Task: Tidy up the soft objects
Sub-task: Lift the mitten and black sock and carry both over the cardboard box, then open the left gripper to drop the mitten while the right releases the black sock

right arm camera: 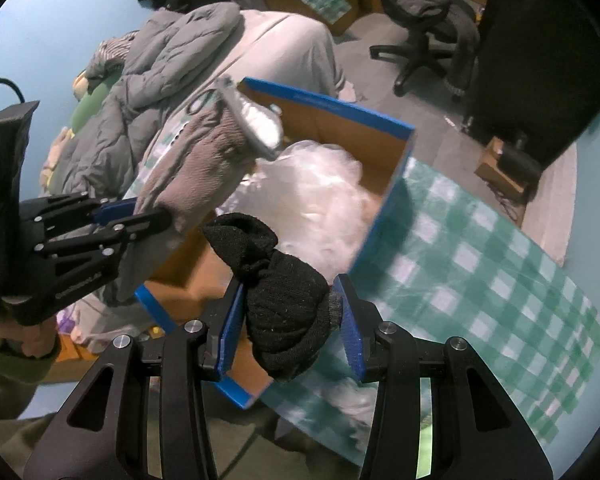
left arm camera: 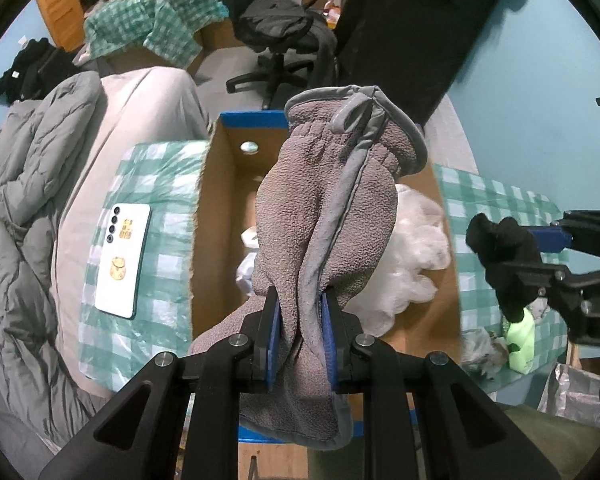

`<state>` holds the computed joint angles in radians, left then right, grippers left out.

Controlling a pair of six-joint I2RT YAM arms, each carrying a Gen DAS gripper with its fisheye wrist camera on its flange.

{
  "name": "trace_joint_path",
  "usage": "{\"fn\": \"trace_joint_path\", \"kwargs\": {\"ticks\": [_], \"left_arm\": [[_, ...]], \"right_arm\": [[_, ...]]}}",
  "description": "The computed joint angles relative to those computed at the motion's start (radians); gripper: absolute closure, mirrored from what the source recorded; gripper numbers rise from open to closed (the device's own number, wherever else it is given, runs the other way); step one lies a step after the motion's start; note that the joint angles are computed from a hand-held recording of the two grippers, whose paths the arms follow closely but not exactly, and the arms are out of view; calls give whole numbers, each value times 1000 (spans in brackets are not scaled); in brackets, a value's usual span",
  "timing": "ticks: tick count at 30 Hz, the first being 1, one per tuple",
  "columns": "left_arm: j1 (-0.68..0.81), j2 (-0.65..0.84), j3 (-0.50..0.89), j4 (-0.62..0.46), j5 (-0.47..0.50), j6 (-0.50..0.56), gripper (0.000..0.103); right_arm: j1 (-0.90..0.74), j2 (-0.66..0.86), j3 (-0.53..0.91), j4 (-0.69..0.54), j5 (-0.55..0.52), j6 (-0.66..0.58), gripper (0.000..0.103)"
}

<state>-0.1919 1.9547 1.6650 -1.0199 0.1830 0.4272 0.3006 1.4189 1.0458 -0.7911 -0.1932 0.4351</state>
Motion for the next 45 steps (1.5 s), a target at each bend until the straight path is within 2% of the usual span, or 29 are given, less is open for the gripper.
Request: {"fn": "trace_joint_path", "kwargs": {"ticks": [7, 10, 13, 15, 17, 18, 22, 23, 25, 29, 32, 45], "left_arm": [[29, 61, 29, -12, -3, -7, 81], [32, 77, 37, -13, -6, -12, 72], [30, 69, 27, 1, -13, -16, 57], [30, 64, 25, 1, -13, -13, 57], [30, 62, 26, -2, -19, -15, 56], [31, 60, 27, -6, -23, -15, 55], [32, 42, 22, -15, -37, -23, 51], [32, 38, 22, -20, -38, -26, 46], [32, 18, 11, -21, -33, -32, 42], [25, -22, -26, 6, -42, -36, 28], [18, -42, -41, 14, -55, -47, 24], [-43, -116, -84, -23, -41, -82, 24]], "right_arm": [[47, 116, 42, 40, -31, 38, 59], [66, 142, 58, 36, -37, 41, 57], [84, 162, 71, 30, -26, 51, 56], [90, 160, 73, 28, -16, 60, 49], [95, 150, 74, 27, 1, 62, 36], [97, 144, 74, 24, 14, 60, 34], [82, 126, 73, 15, 25, 58, 34], [76, 121, 69, 14, 26, 55, 34], [62, 106, 61, 7, 27, 51, 33], [41, 67, 39, -3, 25, 43, 33], [34, 42, 25, -6, 25, 46, 33], [-26, -94, -50, -58, 37, 35, 33]]}}
